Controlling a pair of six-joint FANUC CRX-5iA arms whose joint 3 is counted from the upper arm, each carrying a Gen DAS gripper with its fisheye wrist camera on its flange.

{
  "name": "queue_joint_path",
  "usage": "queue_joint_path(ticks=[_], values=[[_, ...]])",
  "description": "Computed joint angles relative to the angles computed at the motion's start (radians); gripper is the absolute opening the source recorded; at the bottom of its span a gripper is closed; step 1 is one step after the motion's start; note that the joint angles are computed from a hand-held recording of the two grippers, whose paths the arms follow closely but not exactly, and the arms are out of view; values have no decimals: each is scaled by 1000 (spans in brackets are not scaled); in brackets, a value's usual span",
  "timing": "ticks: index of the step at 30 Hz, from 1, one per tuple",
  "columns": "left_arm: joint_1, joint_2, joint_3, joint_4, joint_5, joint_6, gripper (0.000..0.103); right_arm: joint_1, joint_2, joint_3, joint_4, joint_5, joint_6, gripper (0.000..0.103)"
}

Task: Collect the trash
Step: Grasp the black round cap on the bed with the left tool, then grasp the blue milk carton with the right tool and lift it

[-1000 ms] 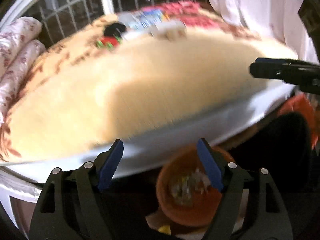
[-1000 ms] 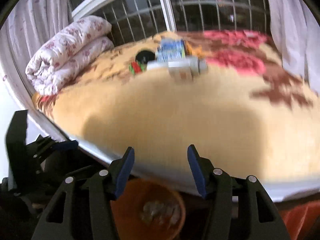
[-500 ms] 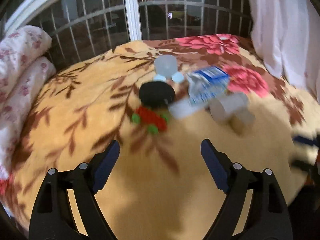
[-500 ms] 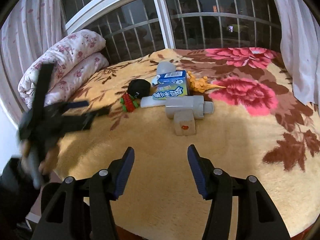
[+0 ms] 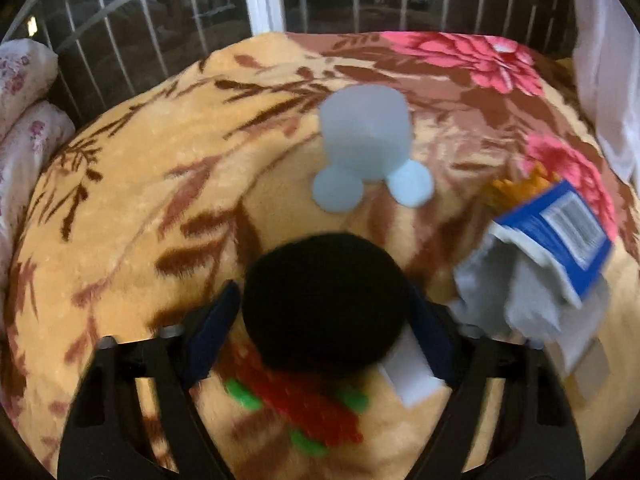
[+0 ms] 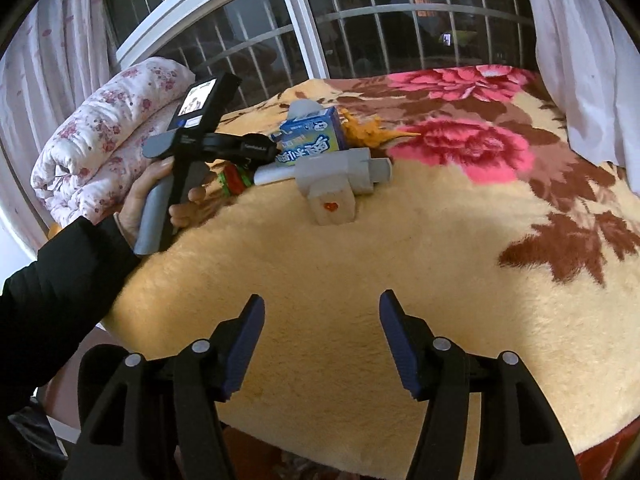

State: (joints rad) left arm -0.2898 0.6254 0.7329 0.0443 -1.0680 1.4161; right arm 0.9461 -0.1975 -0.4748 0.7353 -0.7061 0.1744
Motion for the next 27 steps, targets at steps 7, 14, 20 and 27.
queue_joint_path(ticks=[7, 14, 20, 27], values=[[6, -127, -176, 0, 159, 11, 55, -64, 67, 102, -21, 30, 99, 59], [54, -396, -507, 76, 322, 18, 55, -150, 248, 293, -57, 67, 202, 72], [43, -585, -715, -38, 409, 130, 56, -184, 408, 465, -54, 37, 261, 79], [51, -618, -798, -1, 456, 150, 56, -207, 554, 653, -93, -81, 318, 84]])
